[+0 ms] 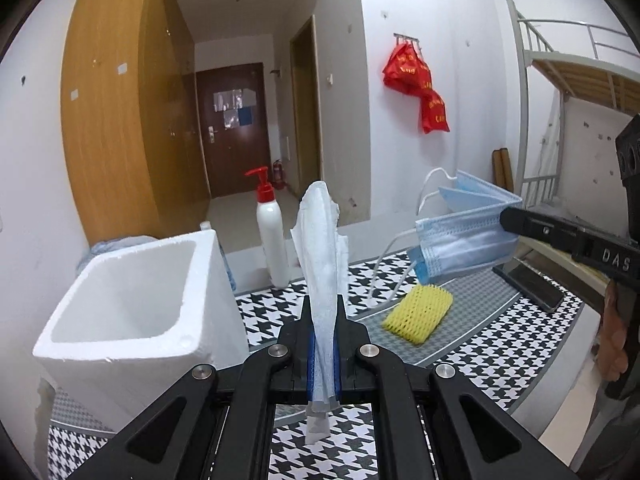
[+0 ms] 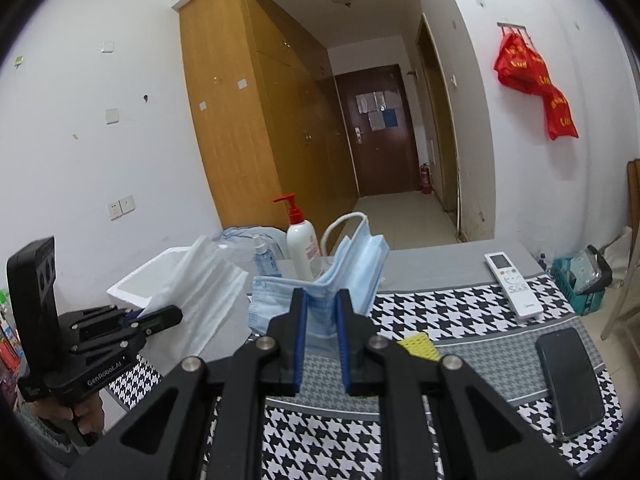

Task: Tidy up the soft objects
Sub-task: 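Carry the white cloth with the left gripper over the foam box while the right holds the mask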

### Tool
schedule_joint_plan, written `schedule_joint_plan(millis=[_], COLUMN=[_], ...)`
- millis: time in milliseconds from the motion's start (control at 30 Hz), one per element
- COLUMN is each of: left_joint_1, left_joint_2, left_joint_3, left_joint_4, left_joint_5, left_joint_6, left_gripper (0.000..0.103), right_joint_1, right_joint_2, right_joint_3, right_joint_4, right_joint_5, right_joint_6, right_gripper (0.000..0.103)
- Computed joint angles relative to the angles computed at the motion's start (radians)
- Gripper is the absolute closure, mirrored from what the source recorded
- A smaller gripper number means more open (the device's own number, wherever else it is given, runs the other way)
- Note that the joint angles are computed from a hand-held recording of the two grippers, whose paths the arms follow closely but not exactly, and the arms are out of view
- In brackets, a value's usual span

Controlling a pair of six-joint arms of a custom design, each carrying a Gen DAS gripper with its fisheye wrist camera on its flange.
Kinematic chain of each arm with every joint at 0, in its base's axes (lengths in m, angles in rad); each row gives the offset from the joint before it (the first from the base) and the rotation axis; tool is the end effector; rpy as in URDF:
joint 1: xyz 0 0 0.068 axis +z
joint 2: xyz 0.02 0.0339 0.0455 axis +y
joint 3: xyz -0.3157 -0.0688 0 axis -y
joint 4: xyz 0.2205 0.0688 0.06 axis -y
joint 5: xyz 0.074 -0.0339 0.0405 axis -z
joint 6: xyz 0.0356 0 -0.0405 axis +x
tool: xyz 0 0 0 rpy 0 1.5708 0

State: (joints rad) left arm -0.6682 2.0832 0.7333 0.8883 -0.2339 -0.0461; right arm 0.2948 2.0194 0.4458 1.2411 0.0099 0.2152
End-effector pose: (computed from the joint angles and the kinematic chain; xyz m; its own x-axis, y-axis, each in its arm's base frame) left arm 0.3025 -0.2283 0.1383 -0.3695 0.2345 -0.8991 0.4232 0.9039 0.0619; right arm 0.3062 0.0926 0.1415 -0.3653 0.1123 -0.9241 -0.2084 0.9577 0.1987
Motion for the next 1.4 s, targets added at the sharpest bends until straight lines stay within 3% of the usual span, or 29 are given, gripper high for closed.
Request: schedule_joint_plan(millis=[400,1000,1400], left_joint_1=[0.050,0.120,0.216], left_joint_2=[-0.065,-0.145,-0.193], left_joint_3=[-0.083,-0.103,-0.137], left_joint_4=[0.095,0.121,0.120], left_joint_5=[0.038,0.013,0.021], left_joint_6=[0.032,0.034,0.021], left_gripper=[0.096,0.096,0.096], right_joint_1=[0.043,0.100,0.139], right_joint_2=[0.028,-0.016,-0.003], right_joint_3=[0.008,0.143,0.227], right_joint_4=[0.052,-0.103,-0.135], right_joint_5=[0.068,0.082,0.056], right_joint_6=[0.009,-0.008,-0.031], right_gripper=[0.086,0.085,0.086])
